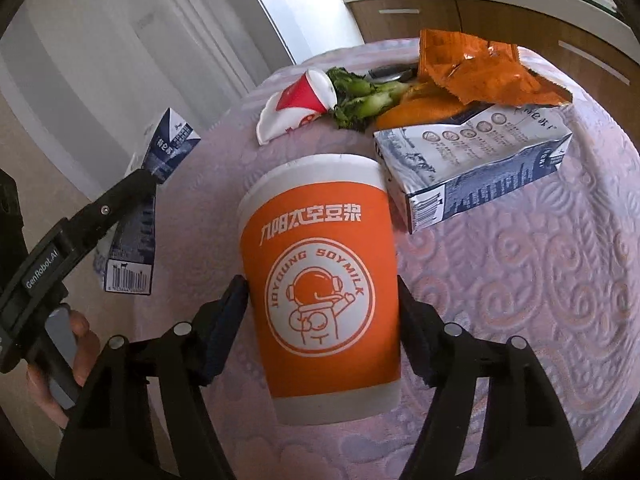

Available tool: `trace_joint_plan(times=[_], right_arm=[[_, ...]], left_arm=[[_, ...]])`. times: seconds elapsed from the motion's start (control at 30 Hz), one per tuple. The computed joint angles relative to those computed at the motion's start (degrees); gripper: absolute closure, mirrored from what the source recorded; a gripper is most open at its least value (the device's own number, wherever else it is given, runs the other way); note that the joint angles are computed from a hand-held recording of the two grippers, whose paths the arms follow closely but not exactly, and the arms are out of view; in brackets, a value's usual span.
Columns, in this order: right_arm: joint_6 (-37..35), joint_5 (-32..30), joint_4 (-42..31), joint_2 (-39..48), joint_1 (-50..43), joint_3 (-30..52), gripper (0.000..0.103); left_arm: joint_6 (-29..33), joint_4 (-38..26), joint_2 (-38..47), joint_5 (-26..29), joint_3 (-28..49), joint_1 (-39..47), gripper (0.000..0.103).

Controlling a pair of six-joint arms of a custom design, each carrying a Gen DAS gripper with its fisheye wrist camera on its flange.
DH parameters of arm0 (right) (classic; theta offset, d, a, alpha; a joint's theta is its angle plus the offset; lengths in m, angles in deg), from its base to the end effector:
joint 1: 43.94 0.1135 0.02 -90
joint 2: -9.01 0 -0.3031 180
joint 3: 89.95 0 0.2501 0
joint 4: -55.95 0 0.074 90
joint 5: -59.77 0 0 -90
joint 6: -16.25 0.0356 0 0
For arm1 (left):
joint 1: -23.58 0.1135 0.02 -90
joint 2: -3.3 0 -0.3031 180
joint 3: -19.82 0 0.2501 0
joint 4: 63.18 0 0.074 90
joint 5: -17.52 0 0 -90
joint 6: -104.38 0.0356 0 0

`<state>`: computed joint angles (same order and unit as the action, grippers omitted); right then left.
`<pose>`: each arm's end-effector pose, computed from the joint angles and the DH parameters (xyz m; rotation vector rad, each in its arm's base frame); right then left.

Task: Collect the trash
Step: 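Grasp the orange soymilk cup with the right tool and lift it, then drop the orange cup into the basket while the left tool drops the carton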

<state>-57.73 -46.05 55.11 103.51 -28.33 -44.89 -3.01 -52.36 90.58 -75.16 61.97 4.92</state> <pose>0.2628 0.0835 0.1424 -0.1159 2.4876 0.5773 0.2588 -0.0856 0.1773 -0.0028 2.1854 -0.3086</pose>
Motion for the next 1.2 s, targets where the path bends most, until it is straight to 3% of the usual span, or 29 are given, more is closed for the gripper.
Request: trace_joint_plan(times=[0.17, 0.4, 0.47, 0.57, 0.67, 0.83, 1.03, 1.2], right_arm=[[-0.7, -0.1, -0.5, -8.3, -0.8, -3.8, 0.038], [-3.9, 4.6, -8.0, -26.3, -5.6, -6.7, 0.038], [-5.5, 3.5, -11.0, -30.6, -10.5, -6.9, 0.038], [-9.5, -4.6, -17.0, -35.3, -23.5, -6.5, 0.038], [-13.7, -8.8, -20.1, -37.2, -35.1, -6.3, 0.038], [-24.4, -16.6, -24.0, -35.5, -55.9, -4.8, 0.038], [-32.9, -23.1, -20.6, -21.3, -75.5, -0.4, 0.038], [-34.5, -20.9, -15.4, -9.4, -81.5, 2.4, 0.038]], left_arm=[[-0.5, -1.3, -3.1, -1.0, -0.1, -2.2, 0.046], [-2.3, -3.1, -5.1, -1.8, 2.1, -9.3, 0.046], [-2.3, -3.7, -4.1, -3.5, 3.9, -13.0, 0.046], [-2.1, -4.9, -1.3, -5.0, 7.7, -18.7, 0.046], [-1.7, -6.6, 2.4, -6.8, 13.0, -25.0, 0.046], [-1.6, -10.4, 9.4, -5.9, 23.8, -32.1, 0.046], [-0.4, -15.5, 22.0, -3.4, 39.7, -37.5, 0.046], [-4.1, -24.2, 35.7, 7.3, 57.5, -38.6, 0.046]])
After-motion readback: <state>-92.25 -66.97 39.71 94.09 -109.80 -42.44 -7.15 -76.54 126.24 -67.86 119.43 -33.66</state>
